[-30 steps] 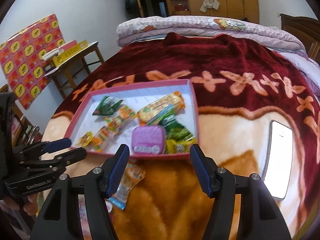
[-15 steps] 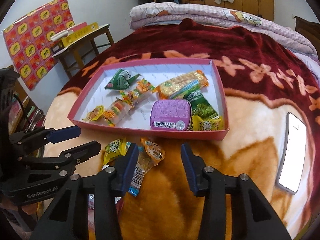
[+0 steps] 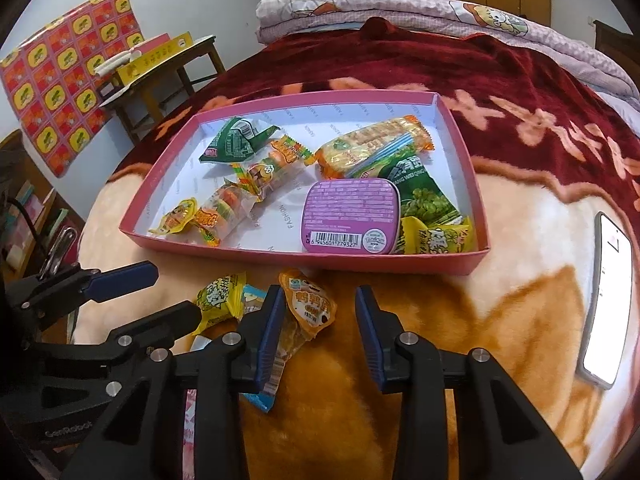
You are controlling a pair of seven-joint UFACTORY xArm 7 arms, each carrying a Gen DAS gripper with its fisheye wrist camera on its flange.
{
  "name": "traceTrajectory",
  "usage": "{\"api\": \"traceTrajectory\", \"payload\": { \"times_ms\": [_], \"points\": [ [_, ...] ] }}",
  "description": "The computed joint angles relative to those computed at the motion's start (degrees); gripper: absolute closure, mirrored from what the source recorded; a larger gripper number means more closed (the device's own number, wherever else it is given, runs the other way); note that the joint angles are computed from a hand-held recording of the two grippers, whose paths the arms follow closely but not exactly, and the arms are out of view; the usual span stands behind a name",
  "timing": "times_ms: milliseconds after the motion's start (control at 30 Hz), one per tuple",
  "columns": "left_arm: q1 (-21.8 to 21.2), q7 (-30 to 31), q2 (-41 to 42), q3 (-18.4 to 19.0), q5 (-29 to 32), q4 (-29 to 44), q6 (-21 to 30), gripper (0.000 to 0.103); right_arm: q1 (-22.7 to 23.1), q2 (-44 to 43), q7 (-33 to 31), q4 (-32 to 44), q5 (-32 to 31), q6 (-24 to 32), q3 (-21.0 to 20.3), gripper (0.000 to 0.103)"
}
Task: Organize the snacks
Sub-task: 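Grasp the orange heart-shaped jelly cup with the right gripper while the left grasps the green-yellow candy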
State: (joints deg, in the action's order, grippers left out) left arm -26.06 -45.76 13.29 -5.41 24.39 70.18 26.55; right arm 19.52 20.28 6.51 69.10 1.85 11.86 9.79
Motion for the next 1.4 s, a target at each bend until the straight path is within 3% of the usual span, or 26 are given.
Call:
{"api": "traceTrajectory", "payload": {
  "times_ms": [67, 267, 633, 1000, 1400],
  "points": [
    [0.02, -0.15, -0.05, 0.05, 0.03, -0.2, -0.23, 0.046, -0.13, 0.75, -0.37, 0.63, 0.36, 0.31, 0.37, 0.065],
    [0.22, -0.14, 0.06, 0.1, -0.38, -0.44, -0.42, 0.046, 3.97, 2.13, 4.57, 1.57, -4.61, -0.08, -4.24, 0.073],
    [-0.47, -0.3, 1.71, 0.34, -0.39, 1.28, 0.69, 0.046, 3.19, -1.44, 7.85, -2.99, -8.29, -1.39, -4.82, 0.074],
    [-1.62, -1.08, 4.54, 0.93, 0.39, 4.24, 1.82, 0.046, -2.93, -5.23, 2.29, -9.32, -1.36, -3.08, 0.21, 0.074],
    [-4.37, -4.68, 6.57, 2.6, 4.82, 6.67, 3.27, 0.05, -4.3, -5.08, -2.11, -10.61, 2.72, -6.06, 1.97, 0.074]
  ]
}}
